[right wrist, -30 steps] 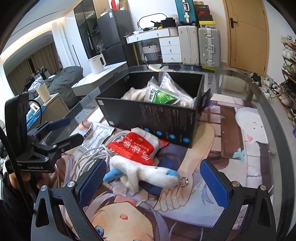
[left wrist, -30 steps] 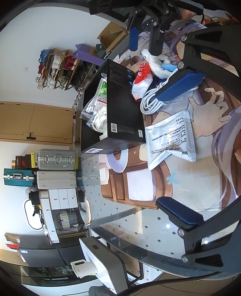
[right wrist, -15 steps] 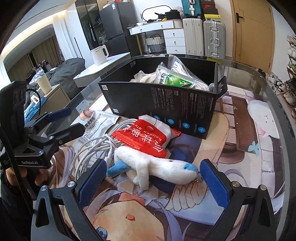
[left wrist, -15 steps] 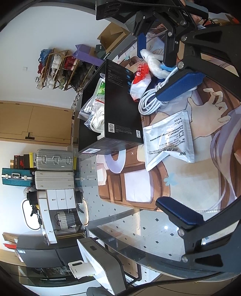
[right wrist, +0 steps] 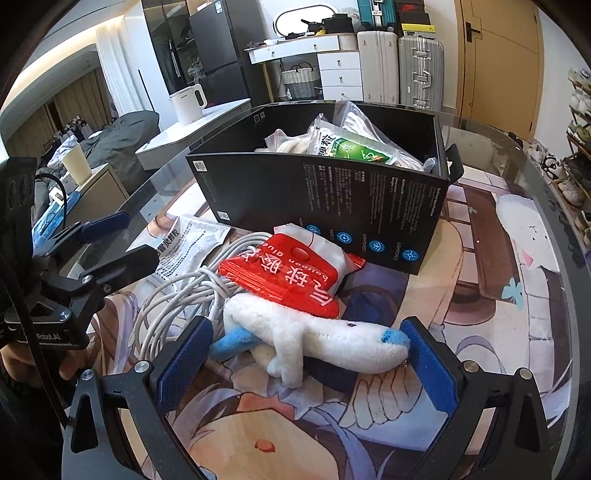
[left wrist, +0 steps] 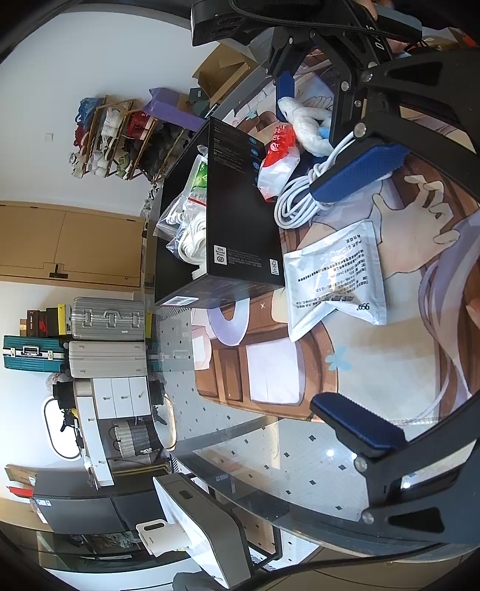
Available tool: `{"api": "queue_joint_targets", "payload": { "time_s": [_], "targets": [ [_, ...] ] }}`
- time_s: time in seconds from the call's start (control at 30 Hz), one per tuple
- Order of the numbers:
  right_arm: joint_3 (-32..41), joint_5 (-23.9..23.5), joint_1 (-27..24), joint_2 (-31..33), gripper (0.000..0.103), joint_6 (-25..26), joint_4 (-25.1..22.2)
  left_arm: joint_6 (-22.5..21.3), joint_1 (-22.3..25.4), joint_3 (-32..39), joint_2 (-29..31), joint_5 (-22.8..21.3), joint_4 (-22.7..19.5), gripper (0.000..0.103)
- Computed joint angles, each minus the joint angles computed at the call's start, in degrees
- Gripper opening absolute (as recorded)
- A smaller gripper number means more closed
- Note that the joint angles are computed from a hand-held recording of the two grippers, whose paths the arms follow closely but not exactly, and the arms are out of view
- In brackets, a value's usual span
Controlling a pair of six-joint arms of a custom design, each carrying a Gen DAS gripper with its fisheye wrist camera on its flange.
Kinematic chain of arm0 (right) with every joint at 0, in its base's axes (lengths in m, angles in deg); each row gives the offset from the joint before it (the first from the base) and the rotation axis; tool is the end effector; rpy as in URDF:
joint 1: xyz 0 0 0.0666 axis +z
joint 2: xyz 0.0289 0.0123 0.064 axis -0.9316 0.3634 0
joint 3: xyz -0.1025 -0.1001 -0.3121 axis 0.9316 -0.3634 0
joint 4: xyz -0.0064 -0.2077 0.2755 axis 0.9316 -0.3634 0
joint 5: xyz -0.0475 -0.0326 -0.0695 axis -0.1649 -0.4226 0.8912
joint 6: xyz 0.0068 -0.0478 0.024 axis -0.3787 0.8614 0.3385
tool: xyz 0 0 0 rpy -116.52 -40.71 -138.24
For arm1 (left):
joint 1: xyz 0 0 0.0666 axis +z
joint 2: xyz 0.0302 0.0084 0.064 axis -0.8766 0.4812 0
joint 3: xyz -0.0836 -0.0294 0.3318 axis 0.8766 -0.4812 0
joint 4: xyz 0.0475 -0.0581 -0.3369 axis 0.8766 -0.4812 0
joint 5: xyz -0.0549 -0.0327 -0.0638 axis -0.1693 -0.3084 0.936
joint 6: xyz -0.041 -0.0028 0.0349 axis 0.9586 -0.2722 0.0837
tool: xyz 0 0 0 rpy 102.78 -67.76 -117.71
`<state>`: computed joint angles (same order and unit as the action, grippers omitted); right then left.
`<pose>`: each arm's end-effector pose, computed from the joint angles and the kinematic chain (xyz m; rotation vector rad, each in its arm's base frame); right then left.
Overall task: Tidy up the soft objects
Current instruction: 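Move the right gripper to the white plush toy while the left gripper approaches the printed white packet, then close the right gripper on the plush toy while the left gripper closes on the white packet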
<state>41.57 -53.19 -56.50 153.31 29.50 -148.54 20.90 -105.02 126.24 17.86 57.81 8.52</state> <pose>0.3815 0.0892 0.4605 -0.3938 2.4725 0.3227 0.3459 -0.3166 0.4733 0.2585 2.2630 -0.2387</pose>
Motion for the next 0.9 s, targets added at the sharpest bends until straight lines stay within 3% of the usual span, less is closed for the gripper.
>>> {"api": "queue_joint_targets", "payload": {
  "time_s": [0.33,0.4,0.5,0.9],
  "targets": [
    [-0.7,3.2,1.5,-0.2,0.102,0.0,0.6,0.1,0.0,0.1,0.1,0.0,-0.2,0.103],
    [-1.2,4.1,2.0,-0.6,0.098,0.6,1.1,0.1,-0.1,0.1,0.1,-0.1,-0.1,0.103],
    [-1.3,4.2,2.3,-0.8,0.083,1.5,1.0,0.0,-0.1,0.1,0.2,-0.3,-0.2,0.103],
    [-1.5,-1.5,0.0,-2.3,0.069,3.8,0.6,0.2,-0.3,-0.2,0.3,-0.4,-0.2,0.103]
  ]
}}
